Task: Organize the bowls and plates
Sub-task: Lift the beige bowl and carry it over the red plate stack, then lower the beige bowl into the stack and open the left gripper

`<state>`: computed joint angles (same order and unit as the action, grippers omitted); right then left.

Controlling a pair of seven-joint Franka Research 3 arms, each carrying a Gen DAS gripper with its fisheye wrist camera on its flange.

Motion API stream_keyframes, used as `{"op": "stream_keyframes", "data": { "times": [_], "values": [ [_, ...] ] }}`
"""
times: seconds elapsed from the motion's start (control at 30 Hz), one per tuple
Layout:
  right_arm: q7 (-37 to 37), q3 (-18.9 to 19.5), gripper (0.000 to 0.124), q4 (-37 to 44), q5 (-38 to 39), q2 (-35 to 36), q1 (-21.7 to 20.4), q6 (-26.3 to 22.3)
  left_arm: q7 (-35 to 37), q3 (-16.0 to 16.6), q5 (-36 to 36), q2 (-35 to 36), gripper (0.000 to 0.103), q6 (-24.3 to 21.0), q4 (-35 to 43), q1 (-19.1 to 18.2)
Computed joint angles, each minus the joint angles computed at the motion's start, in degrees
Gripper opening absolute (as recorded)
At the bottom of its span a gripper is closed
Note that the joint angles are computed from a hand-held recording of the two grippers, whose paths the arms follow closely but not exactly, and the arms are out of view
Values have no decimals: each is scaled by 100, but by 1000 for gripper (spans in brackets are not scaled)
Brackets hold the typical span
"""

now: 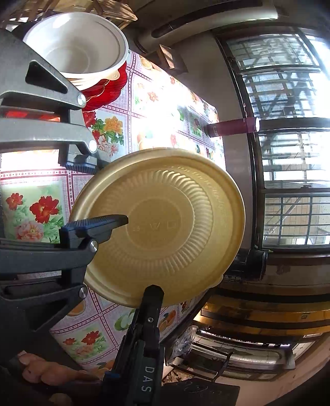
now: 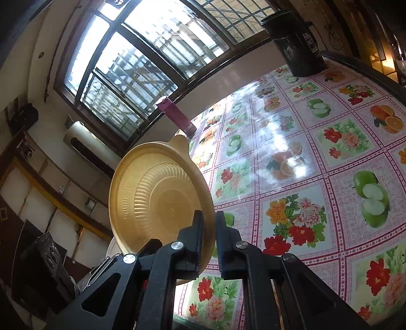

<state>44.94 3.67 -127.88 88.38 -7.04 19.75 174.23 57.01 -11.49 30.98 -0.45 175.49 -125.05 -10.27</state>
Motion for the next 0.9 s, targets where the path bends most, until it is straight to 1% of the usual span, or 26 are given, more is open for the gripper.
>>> {"op": "stream_keyframes", "data": {
  "times": [0.2,0.27,0.37,0.43,0.6,0.7,0.8,0.9],
  "values": [
    [86,103,10,163,-176,78,125,29,-554,28,584,-264,28,100,-204,234],
    [132,135,10,255,-256,145,173,21,-975,-28,1020,-343,28,103,-239,392],
    [226,197,10,407,-439,269,251,33,-1409,-72,1437,-462,28,98,-302,594],
    [392,227,10,538,-655,382,284,-40,-1673,-93,1704,-554,28,94,-363,731],
    [833,379,10,970,-1329,796,380,-169,-2045,-89,1992,-810,28,32,-587,1060],
    [1110,499,10,1266,-1724,1080,422,-306,-2055,-21,1944,-966,28,-32,-761,1206],
    [1318,646,10,1548,-2061,1363,461,-396,-2131,-27,1961,-1131,28,-106,-950,1398],
    [1500,778,10,1752,-2352,1593,489,-479,-2013,8,1829,-1241,28,-178,-1115,1480]
  ]
}}
